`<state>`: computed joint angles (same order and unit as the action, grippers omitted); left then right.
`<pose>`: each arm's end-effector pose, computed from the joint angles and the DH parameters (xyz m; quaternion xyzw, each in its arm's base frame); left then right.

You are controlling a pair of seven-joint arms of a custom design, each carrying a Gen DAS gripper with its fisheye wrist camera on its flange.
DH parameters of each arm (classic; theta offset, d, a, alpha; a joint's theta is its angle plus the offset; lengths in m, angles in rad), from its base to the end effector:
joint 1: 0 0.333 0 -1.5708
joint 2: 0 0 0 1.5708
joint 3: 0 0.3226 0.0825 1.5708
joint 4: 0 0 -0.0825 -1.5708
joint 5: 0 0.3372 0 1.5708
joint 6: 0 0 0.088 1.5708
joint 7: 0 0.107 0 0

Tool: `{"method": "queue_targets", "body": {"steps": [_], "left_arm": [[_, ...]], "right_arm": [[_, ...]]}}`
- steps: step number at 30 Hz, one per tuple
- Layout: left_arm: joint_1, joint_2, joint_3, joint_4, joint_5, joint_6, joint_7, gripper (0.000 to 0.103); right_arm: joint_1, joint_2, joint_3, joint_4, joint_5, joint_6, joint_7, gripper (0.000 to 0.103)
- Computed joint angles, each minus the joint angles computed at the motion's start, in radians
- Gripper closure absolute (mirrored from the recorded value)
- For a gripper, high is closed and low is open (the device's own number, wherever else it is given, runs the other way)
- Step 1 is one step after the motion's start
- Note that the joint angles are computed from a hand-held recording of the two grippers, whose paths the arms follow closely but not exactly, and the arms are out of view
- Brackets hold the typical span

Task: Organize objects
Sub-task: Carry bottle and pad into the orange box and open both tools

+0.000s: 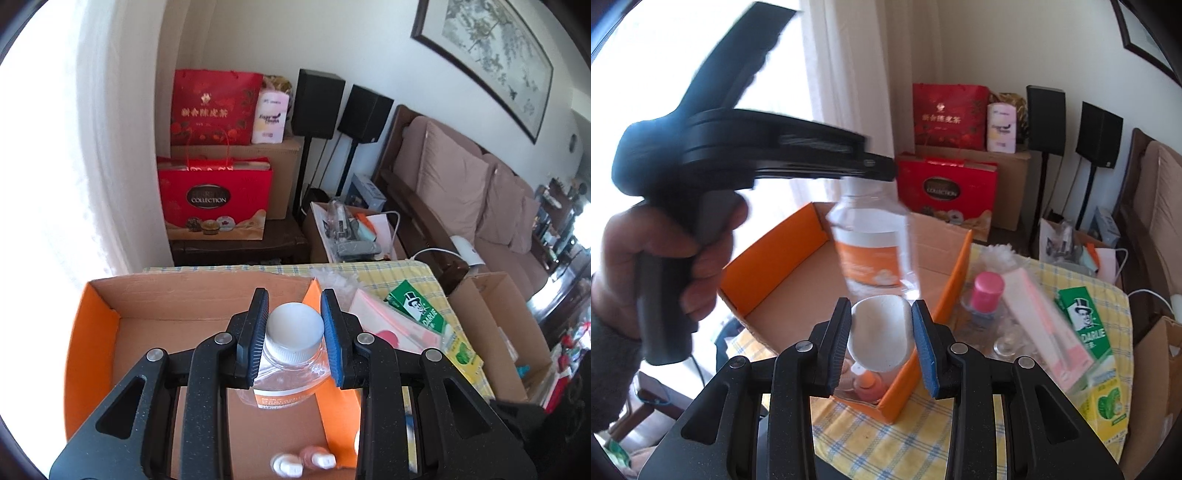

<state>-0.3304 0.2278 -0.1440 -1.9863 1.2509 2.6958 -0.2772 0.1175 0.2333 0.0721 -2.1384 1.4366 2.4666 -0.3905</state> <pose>0.5094 -0.2914 0.4224 -0.7459 0.5237 -0.3187 0.2604 0.5362 0.0998 0.3441 -0.8581 0.2600 -0.0764 0.4361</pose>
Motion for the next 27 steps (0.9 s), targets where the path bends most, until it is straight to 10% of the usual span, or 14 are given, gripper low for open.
{"method": "queue_targets", "body": {"steps": [16,19,22,25,27], "left_arm": [[-0.048,0.256,0.108,0.248,-0.161,0.021,0.267,0.077],[-0.078,0.258,0.131,0.274,-0.125,-0.011,0.271,0.101],[-0.072,0.264,0.116,0.293,-0.137,-0.023,0.308,0.099],[-0.062,0.272,0.096,0.301,-0.209,-0.051,0.376,0.089],[-0.061,0.251,0.102,0.265,-0.222,-0.028,0.355,0.053]], "right_arm": [[-0.004,0.034,0.012,0.019,-0.053,-0.011,0.048,0.069],[-0.005,0.033,0.013,0.016,-0.055,-0.016,0.049,0.069],[-0.002,0.038,0.015,0.019,-0.061,-0.014,0.054,0.069],[0.000,0.037,0.017,0.013,-0.065,-0.011,0.058,0.069],[0.000,0.033,0.018,0.009,-0.067,-0.015,0.057,0.069]]}}
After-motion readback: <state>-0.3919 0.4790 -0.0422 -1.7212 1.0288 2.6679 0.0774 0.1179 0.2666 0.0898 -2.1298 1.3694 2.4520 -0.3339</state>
